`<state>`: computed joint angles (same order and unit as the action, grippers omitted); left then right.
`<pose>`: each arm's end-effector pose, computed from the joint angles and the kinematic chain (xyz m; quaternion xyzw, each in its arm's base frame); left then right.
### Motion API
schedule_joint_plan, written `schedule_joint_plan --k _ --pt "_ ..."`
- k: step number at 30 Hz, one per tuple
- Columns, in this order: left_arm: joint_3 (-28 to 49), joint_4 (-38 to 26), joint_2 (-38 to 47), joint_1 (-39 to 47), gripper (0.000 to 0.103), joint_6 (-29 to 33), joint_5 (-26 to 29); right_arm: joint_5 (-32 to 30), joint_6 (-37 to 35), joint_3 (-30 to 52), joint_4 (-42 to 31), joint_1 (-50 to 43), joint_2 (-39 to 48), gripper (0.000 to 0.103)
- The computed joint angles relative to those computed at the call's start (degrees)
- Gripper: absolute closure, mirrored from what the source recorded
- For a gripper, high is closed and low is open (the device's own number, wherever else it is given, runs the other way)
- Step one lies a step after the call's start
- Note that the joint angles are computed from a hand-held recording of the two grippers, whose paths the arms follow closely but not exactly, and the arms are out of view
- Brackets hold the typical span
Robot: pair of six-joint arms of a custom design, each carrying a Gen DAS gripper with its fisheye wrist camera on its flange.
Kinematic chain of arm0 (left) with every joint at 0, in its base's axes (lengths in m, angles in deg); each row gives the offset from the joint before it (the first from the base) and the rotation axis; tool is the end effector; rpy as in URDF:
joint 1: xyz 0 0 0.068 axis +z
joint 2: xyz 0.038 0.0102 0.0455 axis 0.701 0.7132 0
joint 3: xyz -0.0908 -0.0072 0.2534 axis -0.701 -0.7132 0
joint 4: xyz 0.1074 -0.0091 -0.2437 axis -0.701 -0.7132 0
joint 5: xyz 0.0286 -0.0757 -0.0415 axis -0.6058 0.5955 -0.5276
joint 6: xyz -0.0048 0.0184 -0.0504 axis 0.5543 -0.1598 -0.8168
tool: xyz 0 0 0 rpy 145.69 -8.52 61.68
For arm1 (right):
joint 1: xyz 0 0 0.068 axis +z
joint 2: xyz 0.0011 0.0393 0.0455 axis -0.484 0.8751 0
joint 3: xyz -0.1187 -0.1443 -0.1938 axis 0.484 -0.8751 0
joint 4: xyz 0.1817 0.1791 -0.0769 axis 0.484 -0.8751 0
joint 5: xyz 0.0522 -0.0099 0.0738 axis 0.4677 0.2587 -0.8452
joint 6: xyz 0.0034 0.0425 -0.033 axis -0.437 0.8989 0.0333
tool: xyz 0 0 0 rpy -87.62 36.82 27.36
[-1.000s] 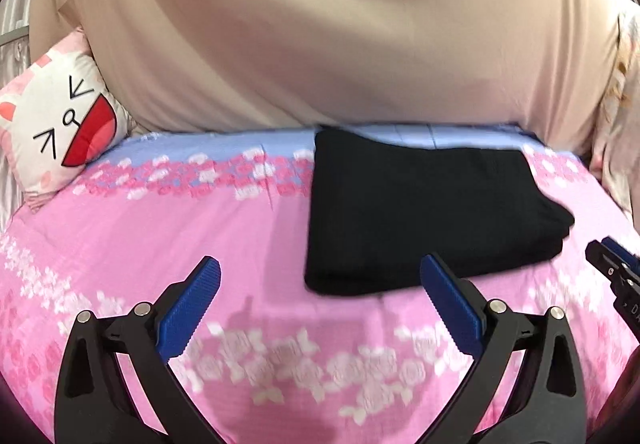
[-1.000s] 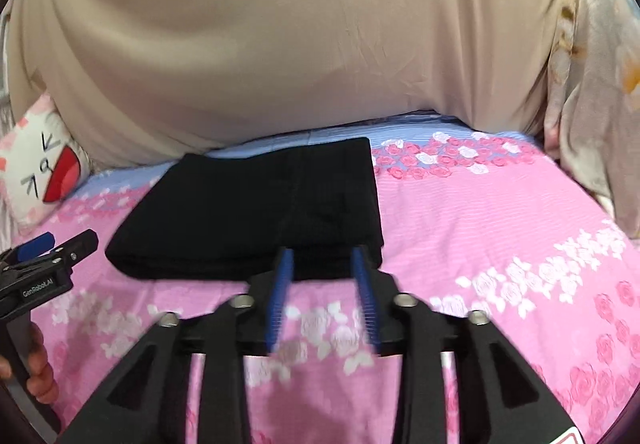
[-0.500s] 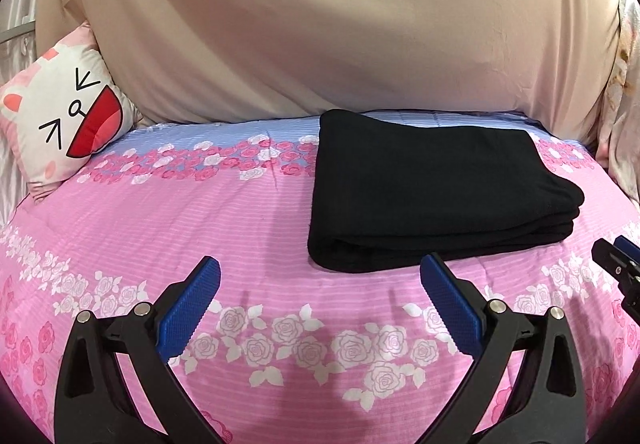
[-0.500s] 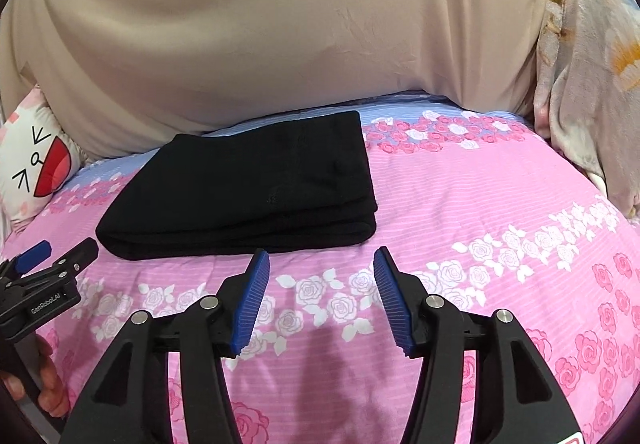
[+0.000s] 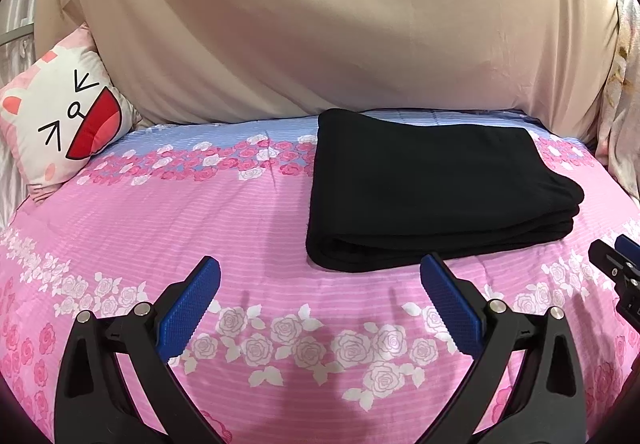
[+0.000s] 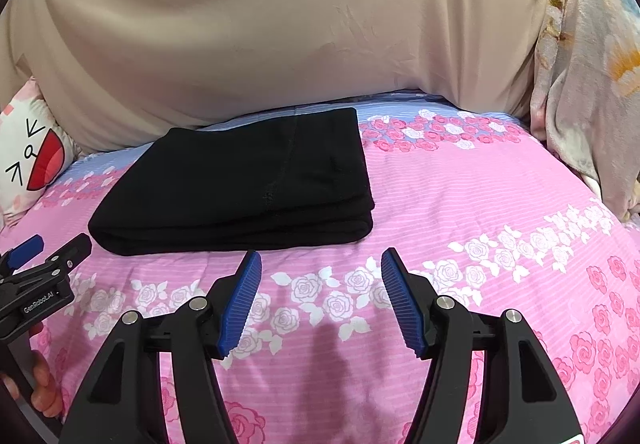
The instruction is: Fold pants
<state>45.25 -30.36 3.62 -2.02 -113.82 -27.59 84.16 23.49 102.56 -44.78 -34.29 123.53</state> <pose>0.2025 -0.1780 0.1703 -0.0320 0.8739 0.0476 0.4828 0.2468 -0.0218 0.1453 0.0516 0.8790 0.0061 0.4740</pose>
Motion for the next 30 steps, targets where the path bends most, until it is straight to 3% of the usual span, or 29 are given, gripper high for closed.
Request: schedule_joint_plan --k 30 --pt "-0.14 0.67 0.55 1.0 0.005 0.8 1.97 0.44 -0.88 -0.18 -0.87 -0.2 -0.86 0.041"
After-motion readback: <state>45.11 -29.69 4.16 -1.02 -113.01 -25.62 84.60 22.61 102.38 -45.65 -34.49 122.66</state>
